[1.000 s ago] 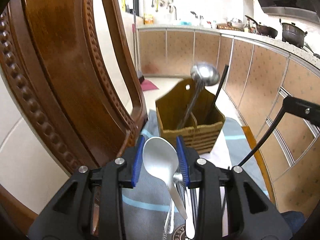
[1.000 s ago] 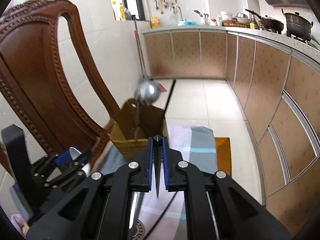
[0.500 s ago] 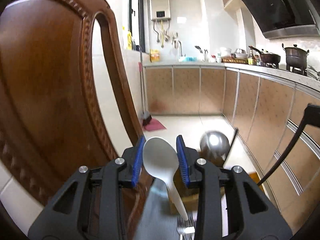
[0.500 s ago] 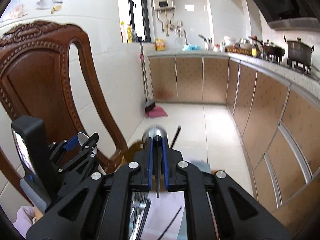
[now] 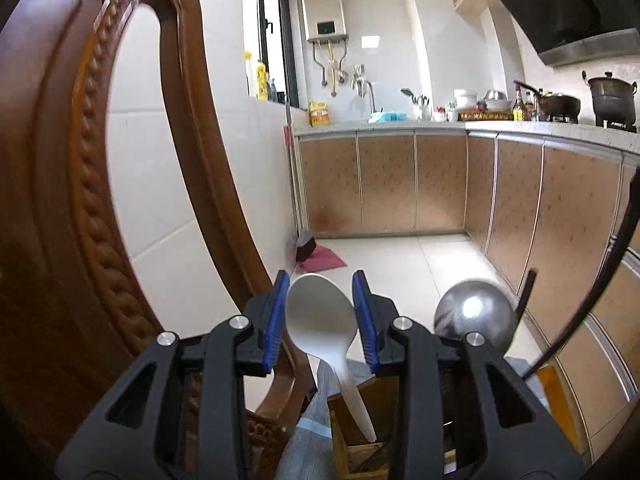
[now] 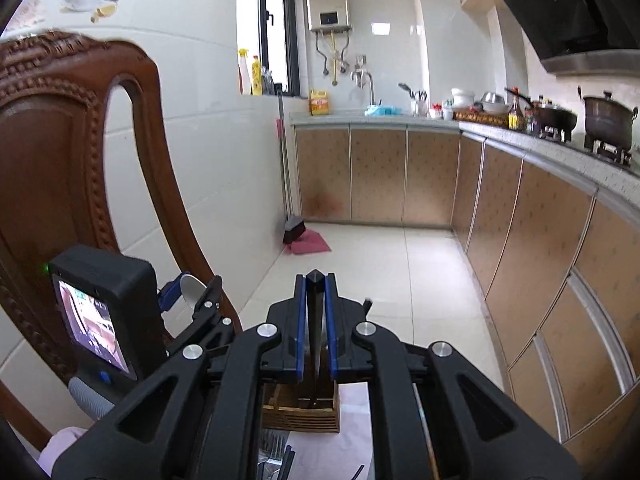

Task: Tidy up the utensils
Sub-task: 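Open the left gripper over the caddy while the right gripper releases its chopsticks, then lower the left gripper onto the metal forks and close it on one fork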

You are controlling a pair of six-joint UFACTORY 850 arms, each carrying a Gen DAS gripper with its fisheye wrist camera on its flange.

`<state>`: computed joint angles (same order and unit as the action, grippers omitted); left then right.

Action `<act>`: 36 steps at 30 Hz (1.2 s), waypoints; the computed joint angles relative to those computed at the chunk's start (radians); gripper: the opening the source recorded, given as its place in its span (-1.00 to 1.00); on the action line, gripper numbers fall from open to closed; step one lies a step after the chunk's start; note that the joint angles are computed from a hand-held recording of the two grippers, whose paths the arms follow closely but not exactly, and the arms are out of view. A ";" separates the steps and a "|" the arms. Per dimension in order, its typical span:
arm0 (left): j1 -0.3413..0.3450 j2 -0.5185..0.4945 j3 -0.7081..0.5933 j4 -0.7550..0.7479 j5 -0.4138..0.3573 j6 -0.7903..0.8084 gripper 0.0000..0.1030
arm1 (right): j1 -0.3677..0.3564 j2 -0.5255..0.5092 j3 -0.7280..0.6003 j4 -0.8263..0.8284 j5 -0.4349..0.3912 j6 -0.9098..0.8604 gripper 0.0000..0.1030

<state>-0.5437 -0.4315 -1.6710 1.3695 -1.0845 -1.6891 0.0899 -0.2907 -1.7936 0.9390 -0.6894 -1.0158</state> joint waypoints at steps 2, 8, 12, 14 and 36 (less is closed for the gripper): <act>0.014 -0.007 0.009 -0.008 0.031 -0.016 -0.38 | 0.007 -0.021 0.001 -0.020 0.004 0.017 -0.81; 0.028 -0.021 0.031 -0.023 0.067 -0.026 -0.35 | 0.019 -0.064 0.001 -0.071 0.002 0.065 -0.81; 0.029 -0.010 0.044 -0.035 0.092 -0.042 0.01 | 0.012 -0.091 -0.027 -0.118 -0.051 0.138 -0.67; 0.022 0.003 0.058 -0.029 0.095 -0.049 0.19 | 0.005 -0.091 -0.028 -0.113 -0.064 0.143 -0.11; -0.082 0.126 0.382 -0.637 0.348 0.209 -0.23 | -0.071 0.073 0.435 -0.501 -0.107 0.299 -0.06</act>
